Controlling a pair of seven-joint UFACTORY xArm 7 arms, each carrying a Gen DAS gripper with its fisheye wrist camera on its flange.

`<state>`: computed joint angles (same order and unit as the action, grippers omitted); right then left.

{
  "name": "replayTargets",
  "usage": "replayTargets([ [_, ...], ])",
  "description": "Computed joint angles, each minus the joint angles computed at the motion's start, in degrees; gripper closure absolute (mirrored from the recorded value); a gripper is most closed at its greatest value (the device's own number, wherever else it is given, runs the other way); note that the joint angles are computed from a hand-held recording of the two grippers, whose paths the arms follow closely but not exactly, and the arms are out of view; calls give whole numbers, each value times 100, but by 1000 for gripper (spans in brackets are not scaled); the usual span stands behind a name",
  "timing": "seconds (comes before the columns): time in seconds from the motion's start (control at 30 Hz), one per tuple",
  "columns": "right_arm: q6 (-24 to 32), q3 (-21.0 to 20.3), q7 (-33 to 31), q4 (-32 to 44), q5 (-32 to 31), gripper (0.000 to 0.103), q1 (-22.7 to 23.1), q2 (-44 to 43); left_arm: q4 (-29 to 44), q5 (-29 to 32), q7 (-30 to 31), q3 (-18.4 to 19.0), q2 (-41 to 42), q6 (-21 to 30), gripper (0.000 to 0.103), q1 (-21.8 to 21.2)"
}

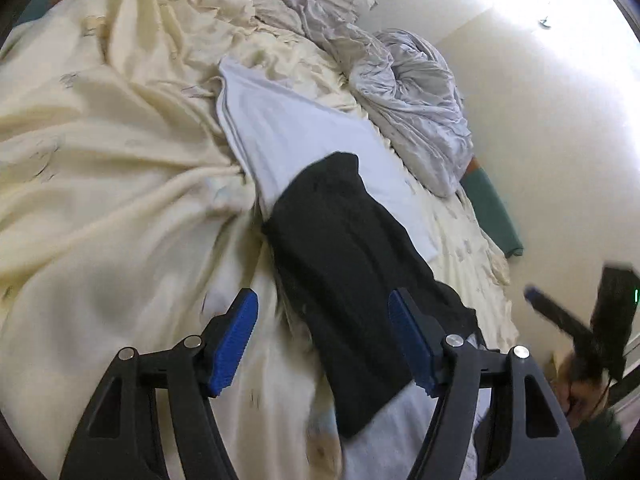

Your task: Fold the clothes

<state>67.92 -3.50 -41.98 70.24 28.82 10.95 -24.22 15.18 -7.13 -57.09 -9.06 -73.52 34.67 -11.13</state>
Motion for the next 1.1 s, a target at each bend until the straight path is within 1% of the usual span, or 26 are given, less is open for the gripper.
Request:
replayTargets([
  [0.07,-306,268,140,241,-130,59,65,489,6,85,78,29,422,-387,31,165],
  [0.1,-421,373,212,367,-189,59,97,725,-1,115,119,73,579,-530,32,227],
  [0.17,-612,566,360,660,-326,59,157,1209,-76,111,252,300,641,-600,33,268],
  [0.23,-700,678,372,907,-382,59,209,1599,-78,113,364,387,718,-628,44,316],
  [0.27,-734,739,399,1044,-421,59,230,1803,-69,124,400,379,731,-614,56,346],
  [0.33,-785,883,613,1327,-568,59,275,2243,-86,150,421,329,660,-552,63,418],
  [0.37,-899,969,721,1426,-713,56,319,2429,-118,119,401,341,650,-585,74,436],
  [0.4,-1004,1044,825,1530,-858,53,367,2611,-131,103,377,336,634,-574,78,463],
  [0.43,-1118,1102,895,1602,-961,46,411,2752,-140,103,404,369,608,-529,83,471],
  [0.47,-1249,1158,975,1672,-1038,44,462,2890,-112,123,470,387,642,-495,91,464],
  [0.53,-1436,1250,1148,1867,-1231,44,574,3184,10,211,586,324,731,-384,95,483],
  [0.6,-1564,1309,1357,2077,-1584,44,721,3481,133,259,652,281,779,-215,96,497],
  [0.7,-1472,1347,1502,2391,-1986,44,870,3872,236,255,723,295,815,-56,98,489],
  [0.73,-1429,1372,1420,2409,-1953,68,853,3897,265,254,742,293,825,-9,98,488],
  [0.77,-1520,1383,1343,2320,-1979,97,856,3843,286,254,757,280,821,22,99,487],
  [0.8,-1617,1393,1262,2225,-1979,100,851,3776,301,255,775,265,809,30,99,477],
  [0.87,-1824,1408,1068,2002,-1765,100,758,3538,336,244,778,229,759,51,99,459],
  [1.0,-1779,1344,595,1795,-1296,100,551,2927,627,336,742,26,707,241,99,484],
  [1.1,-1469,1179,248,1732,-905,100,392,2418,945,481,730,-175,586,416,99,497],
])
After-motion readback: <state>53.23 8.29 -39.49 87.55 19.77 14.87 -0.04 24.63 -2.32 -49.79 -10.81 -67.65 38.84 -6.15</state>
